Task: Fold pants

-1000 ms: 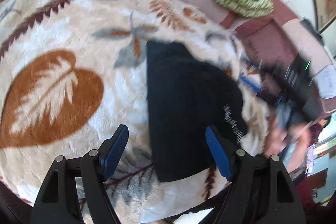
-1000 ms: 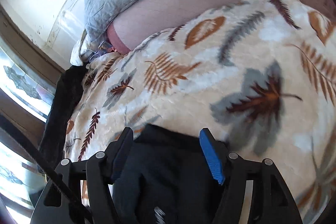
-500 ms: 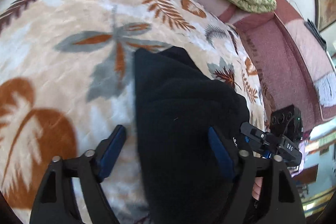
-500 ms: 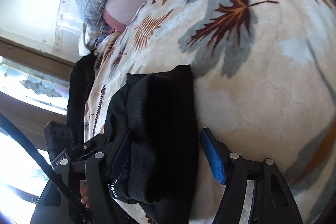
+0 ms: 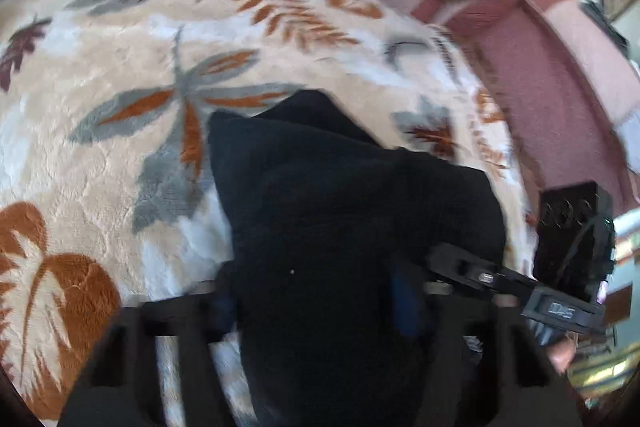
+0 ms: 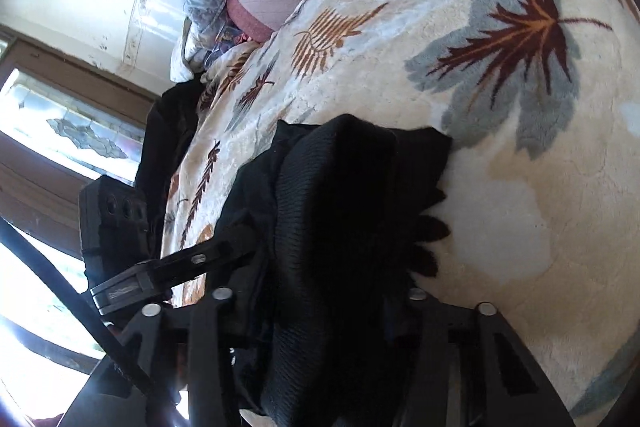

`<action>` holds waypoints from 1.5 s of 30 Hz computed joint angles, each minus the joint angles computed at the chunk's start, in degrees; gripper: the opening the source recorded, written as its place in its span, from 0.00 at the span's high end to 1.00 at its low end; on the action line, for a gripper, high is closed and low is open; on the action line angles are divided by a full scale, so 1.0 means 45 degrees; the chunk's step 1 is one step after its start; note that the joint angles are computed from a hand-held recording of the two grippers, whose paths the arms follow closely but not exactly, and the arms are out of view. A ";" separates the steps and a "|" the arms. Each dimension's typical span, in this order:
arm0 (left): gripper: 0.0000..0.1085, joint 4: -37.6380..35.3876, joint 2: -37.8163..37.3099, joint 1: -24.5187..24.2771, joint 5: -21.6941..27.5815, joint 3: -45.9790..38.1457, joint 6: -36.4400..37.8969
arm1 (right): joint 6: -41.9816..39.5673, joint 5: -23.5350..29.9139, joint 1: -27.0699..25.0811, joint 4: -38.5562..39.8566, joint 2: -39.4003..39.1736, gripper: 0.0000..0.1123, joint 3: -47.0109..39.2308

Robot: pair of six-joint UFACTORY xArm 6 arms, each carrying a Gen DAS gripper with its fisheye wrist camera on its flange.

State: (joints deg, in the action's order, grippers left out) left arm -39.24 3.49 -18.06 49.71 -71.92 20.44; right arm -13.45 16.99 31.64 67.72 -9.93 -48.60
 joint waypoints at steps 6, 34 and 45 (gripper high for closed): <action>0.66 0.2420 -0.1768 -0.0741 -0.1806 0.1435 -0.0969 | 0.3811 -0.0563 0.0442 -0.6071 -0.0425 0.65 -0.0012; 0.66 0.9358 -0.1286 -0.2032 -0.2895 0.0003 -0.5380 | 0.4471 -0.0584 -0.0075 -0.7732 -0.0473 0.66 -0.0784; 0.66 1.0429 0.1420 -0.1928 -0.2529 -0.2729 -0.5940 | 0.2478 -0.0068 -0.0993 -0.6106 0.1848 0.66 -0.3032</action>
State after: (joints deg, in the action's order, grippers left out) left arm 7.70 9.88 -26.73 38.33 -84.20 -6.29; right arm -2.30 16.68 27.17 40.24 -1.62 -62.24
